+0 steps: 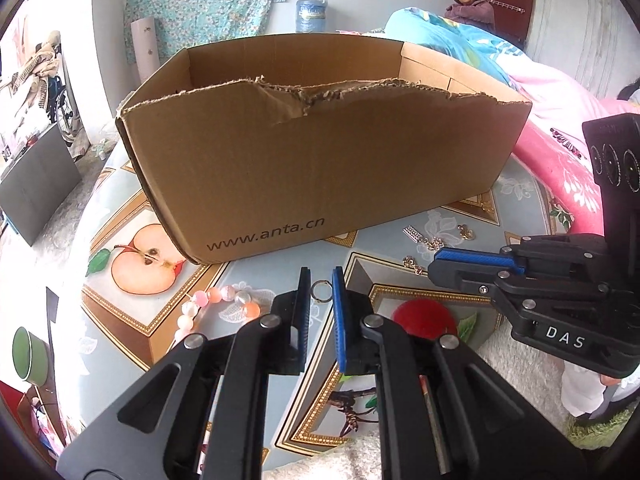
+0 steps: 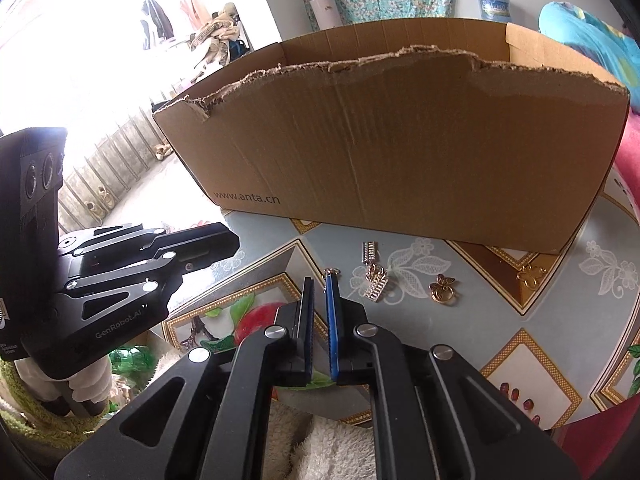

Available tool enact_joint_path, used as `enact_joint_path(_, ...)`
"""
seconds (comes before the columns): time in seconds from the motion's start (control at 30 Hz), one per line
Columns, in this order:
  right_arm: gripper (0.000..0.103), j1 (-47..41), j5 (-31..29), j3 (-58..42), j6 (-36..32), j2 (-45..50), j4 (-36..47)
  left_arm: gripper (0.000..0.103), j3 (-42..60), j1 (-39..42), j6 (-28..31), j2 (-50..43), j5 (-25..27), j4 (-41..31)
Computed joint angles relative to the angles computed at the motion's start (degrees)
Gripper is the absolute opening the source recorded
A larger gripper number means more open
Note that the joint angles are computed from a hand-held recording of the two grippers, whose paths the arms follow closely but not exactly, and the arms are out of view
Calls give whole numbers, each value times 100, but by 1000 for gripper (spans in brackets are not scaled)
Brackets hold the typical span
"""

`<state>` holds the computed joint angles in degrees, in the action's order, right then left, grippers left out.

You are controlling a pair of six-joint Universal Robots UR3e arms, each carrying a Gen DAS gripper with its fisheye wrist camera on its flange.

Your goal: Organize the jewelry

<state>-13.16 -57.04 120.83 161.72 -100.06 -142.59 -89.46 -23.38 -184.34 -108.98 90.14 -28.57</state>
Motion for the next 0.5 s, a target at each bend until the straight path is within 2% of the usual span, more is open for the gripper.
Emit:
enact_joint_path(0.07,7,15,-72,47,-6,-67,60,10,-377,46,-12,276,-32,113)
enact_joint_path(0.5,7,509,-578,-310,293,577,-549,10,-502,302,-86,258,-393,281)
